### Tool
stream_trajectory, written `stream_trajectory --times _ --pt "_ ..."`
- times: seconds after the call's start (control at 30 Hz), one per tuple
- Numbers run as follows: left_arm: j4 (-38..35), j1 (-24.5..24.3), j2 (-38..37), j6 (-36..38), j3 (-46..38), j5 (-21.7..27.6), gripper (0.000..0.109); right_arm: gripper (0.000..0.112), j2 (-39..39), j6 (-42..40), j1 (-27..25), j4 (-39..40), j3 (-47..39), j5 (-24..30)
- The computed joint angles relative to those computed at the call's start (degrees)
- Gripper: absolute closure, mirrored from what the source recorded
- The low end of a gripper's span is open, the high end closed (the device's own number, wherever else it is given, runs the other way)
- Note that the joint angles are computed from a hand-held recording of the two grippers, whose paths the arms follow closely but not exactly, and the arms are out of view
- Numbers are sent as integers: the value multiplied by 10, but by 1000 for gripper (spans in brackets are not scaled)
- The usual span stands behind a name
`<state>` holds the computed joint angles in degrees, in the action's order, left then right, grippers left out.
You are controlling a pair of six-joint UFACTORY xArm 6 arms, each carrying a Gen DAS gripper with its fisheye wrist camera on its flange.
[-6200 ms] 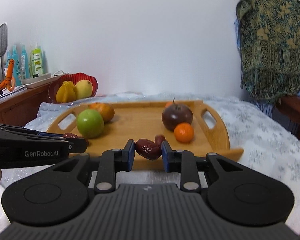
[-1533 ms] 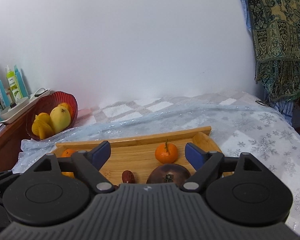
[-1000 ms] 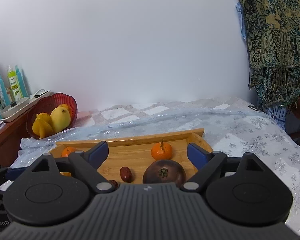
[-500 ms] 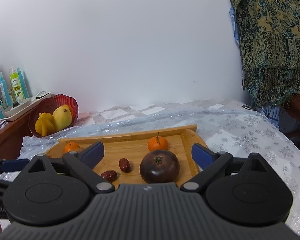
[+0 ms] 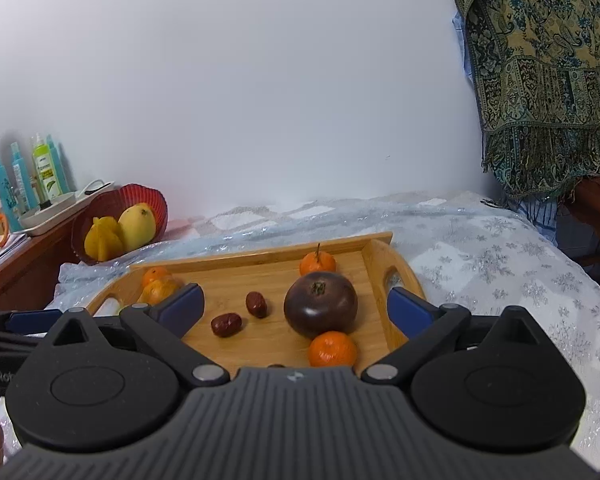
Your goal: Organize fruits
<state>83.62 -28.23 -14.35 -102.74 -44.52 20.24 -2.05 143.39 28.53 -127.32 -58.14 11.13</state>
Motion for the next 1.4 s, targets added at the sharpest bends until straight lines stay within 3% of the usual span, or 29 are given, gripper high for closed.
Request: stream_trajectory --times 0.83,1.4 --pt "-7 -29 -63 -25 86 34 8 9 -87 -8 45 21 134 87" --pt "-51 -32 -67 -16 119 32 8 9 -93 -42 56 61 175 95"
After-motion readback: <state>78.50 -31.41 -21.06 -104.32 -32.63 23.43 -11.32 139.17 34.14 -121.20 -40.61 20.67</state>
